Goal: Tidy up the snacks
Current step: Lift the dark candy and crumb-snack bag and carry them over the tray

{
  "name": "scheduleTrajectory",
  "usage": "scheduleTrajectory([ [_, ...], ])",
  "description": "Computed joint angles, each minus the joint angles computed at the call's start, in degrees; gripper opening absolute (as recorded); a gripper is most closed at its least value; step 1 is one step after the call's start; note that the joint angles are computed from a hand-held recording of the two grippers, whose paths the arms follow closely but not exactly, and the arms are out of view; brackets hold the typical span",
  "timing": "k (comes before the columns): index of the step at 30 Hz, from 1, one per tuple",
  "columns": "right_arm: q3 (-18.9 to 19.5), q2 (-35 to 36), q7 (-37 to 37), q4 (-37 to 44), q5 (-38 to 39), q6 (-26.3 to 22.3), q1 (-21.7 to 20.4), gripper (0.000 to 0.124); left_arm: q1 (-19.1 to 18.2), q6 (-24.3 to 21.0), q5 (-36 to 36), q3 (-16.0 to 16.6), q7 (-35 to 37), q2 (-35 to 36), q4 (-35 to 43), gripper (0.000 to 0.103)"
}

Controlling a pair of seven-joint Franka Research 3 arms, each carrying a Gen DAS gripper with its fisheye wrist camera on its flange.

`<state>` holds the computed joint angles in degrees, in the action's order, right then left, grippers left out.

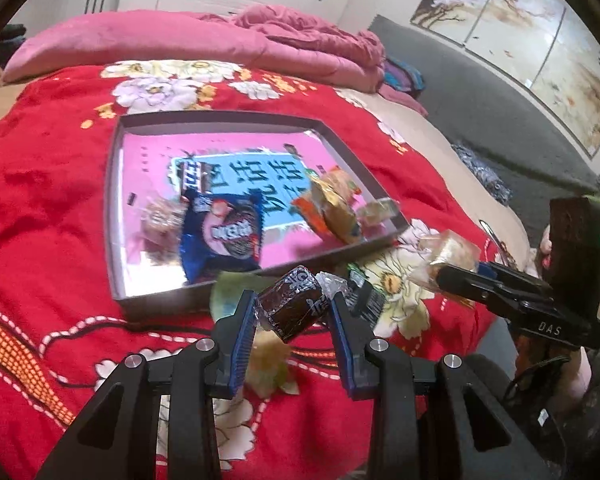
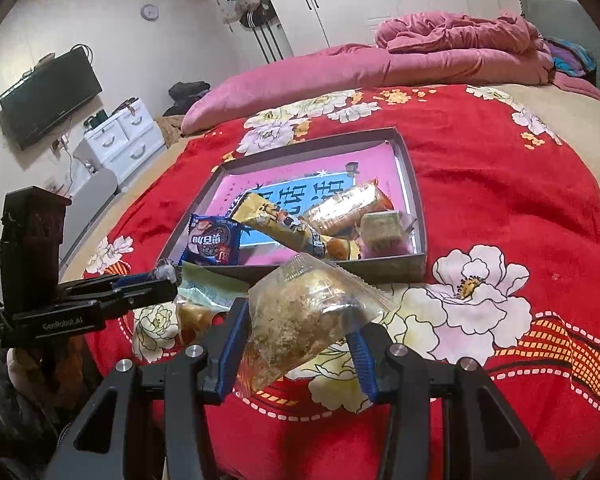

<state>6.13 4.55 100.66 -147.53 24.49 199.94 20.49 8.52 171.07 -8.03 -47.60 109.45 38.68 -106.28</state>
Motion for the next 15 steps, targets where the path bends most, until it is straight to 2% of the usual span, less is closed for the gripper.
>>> scheduleTrajectory([
  [5,-0.8,0.3,-3.8,0.8,5.0,0.2,1.7,0.048,-0.5,0.2,-0.2,1.3,-1.5,-0.4,0.3,0.037],
  [15,-0.7,1.1,-3.6,1.8,5.7,1.4,1.1,0.048,-1.5,2.1,1.8,3.1,-4.6,-0.4,0.8,0.037],
])
